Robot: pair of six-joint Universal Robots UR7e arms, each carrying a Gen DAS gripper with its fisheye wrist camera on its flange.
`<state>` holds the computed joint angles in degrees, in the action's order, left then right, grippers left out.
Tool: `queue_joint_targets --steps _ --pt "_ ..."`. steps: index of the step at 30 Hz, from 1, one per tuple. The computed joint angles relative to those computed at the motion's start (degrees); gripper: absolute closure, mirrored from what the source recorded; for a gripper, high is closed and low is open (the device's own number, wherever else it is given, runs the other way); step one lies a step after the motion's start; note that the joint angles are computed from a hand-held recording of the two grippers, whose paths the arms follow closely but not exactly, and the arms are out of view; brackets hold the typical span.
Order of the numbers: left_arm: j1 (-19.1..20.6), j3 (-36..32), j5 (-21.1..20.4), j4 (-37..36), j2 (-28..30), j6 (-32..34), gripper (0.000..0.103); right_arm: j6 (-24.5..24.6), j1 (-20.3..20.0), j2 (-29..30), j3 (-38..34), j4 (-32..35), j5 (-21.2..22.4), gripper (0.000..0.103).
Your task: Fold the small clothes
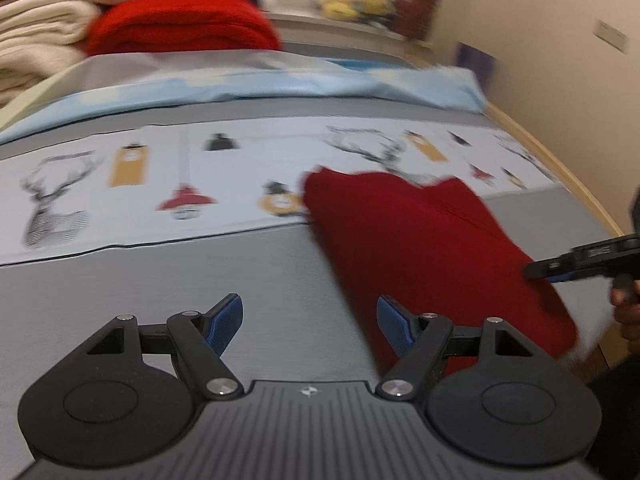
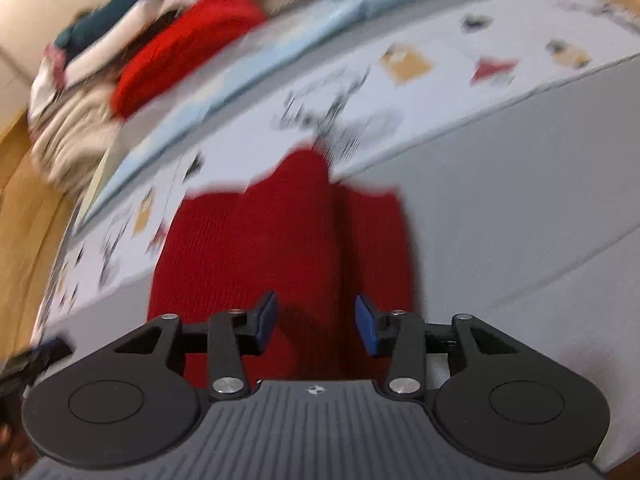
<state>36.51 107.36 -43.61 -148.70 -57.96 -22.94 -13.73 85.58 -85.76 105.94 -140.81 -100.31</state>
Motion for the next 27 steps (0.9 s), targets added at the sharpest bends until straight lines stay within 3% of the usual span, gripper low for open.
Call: queue_joint_targets --steps 3,4,6,10,11,13,15,17,19,22,25,27 --pt "-0.45 -0.61 -3.20 -2.08 2.08 2.98 0.024 -3.27 1.38 -0.45 0.95 1.86 -4.01 0.055" --pt "-0.56 -0.87 -4.04 -2.54 2.81 3.65 0.024 -4.19 1.39 -0.84 1.15 2.77 -4.26 0.061" --pt "-0.72 -1.51 -5.39 -3.27 4.23 4.95 0.024 -5.95 0.97 -2.19 1.83 2.23 -1.79 0.084" --pt "-0.68 -2.69 -7.59 -4.56 6.56 6.28 0.024 -7.34 -0.66 -5.92 3.60 -1.75 7.58 0.086" --pt "-0.62 -3.01 -8.15 -4.63 7.08 6.51 0.024 -7.34 -0.58 -5.97 3.51 -1.24 6.62 0.086" --pt "-0.29 -3.72 -9.01 -4.00 7.77 6.82 0.025 -7.75 0.53 -4.73 2.81 1.12 0.15 0.085" --pt "0.37 -5.54 -10.17 1.22 8.83 5.79 0.030 -7.77 1.21 -3.43 1.73 5.41 -4.82 0.081" --pt "1.18 -8.61 -10.97 12.49 10.56 3.70 0.031 -8.45 1.77 -3.35 1.86 4.85 -6.45 0.074" --pt "1.54 -10.24 -11.08 19.20 12.04 2.42 0.031 -8.71 1.62 -4.24 2.00 5.12 -4.87 0.069" --pt "2.03 -10.06 -12.08 19.01 11.91 2.07 0.031 -9.75 1.32 -4.46 0.90 10.19 -4.10 0.069" --pt "2.86 -9.38 -14.54 17.43 10.10 0.17 0.032 -11.96 2.54 -2.61 0.57 14.85 -11.95 0.070" --pt "3.25 -8.15 -16.43 13.63 8.98 1.62 0.033 -13.81 3.03 -2.29 0.77 14.93 -13.76 0.072"
